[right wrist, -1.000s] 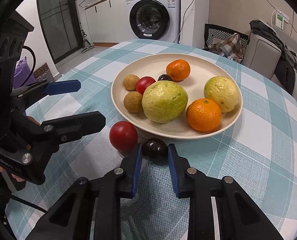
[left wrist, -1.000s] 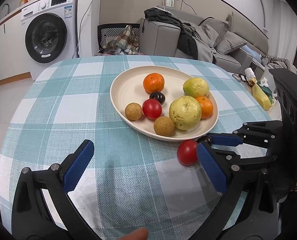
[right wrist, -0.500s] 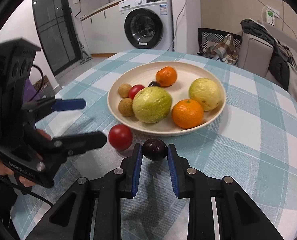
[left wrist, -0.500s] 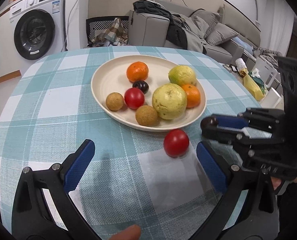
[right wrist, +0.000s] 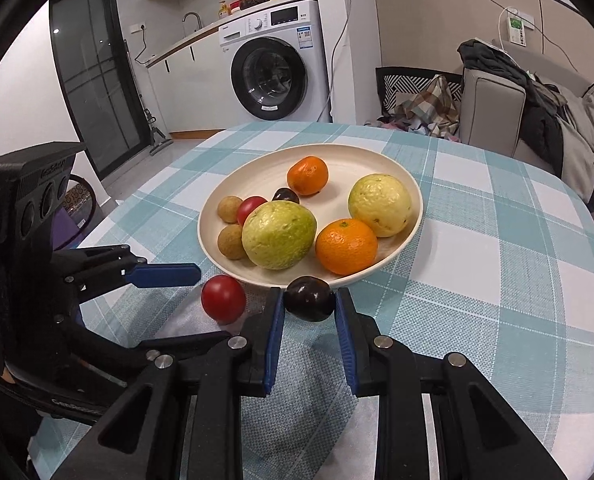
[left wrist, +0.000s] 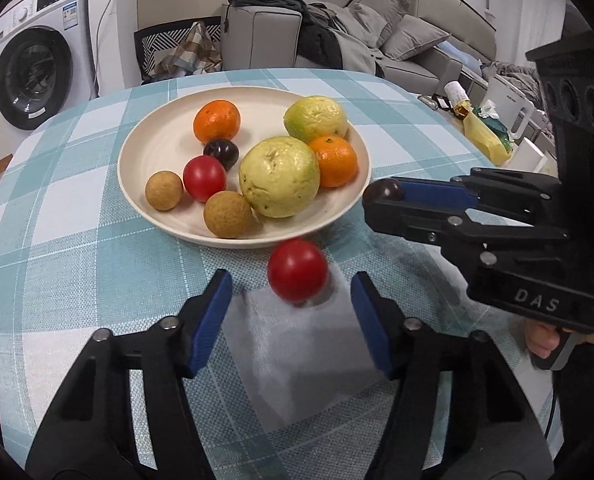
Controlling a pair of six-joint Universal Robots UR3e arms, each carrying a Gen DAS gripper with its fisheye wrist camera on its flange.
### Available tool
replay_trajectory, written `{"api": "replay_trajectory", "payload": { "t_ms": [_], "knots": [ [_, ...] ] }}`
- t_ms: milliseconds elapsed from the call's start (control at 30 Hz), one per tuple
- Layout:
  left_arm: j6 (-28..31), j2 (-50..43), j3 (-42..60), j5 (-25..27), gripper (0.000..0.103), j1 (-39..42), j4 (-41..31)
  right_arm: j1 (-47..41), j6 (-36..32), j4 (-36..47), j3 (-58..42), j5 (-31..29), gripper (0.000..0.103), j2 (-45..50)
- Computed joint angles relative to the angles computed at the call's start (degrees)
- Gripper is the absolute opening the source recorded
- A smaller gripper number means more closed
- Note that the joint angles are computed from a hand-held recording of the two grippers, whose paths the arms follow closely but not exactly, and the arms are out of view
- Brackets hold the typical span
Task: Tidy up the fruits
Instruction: 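Grasp the second dark plum with the right tool while the left tool grasps the last red tomato, then carry the plum and red tomato onto the plate and open both tools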
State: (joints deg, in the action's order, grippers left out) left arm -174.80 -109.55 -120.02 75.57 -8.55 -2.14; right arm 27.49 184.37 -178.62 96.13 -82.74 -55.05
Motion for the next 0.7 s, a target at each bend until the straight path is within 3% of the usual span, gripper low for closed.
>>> {"api": "replay_trajectory", "payload": {
  "t_ms": [33, 100, 167, 567, 700],
  "knots": [
    [-0.16, -0.31, 0.59, 0.09, 0.054, -0.18, -0.42, 0.04, -0.02, -0.36, 0.25, -0.06, 0.026, 0.06],
    [-0.09, -0.97, 1.67, -0.85, 0.036, -0.17, -1.15, 0.02, -0.26, -0.39, 0.23, 0.05, 0.026, 0.12],
    [0.57, -0.97, 1.72, -2.51, 0.028, 0.24, -1.7, -0.05, -0.25, -0.97, 0.59, 0.21, 0.026, 0.07],
    [1.09, 0.75, -1.04, -4.18, 0.027, 0.99, 1.89, -0.28, 0.4, -2.49, 1.35, 0.17, 0.026, 0.05],
    [-0.5, 3.46, -4.93, -7.01, 0.027, 4.04, 6.9, -0.36, 0.76, -4.55, 2.14, 0.24, 0.026, 0.06]
  ]
}}
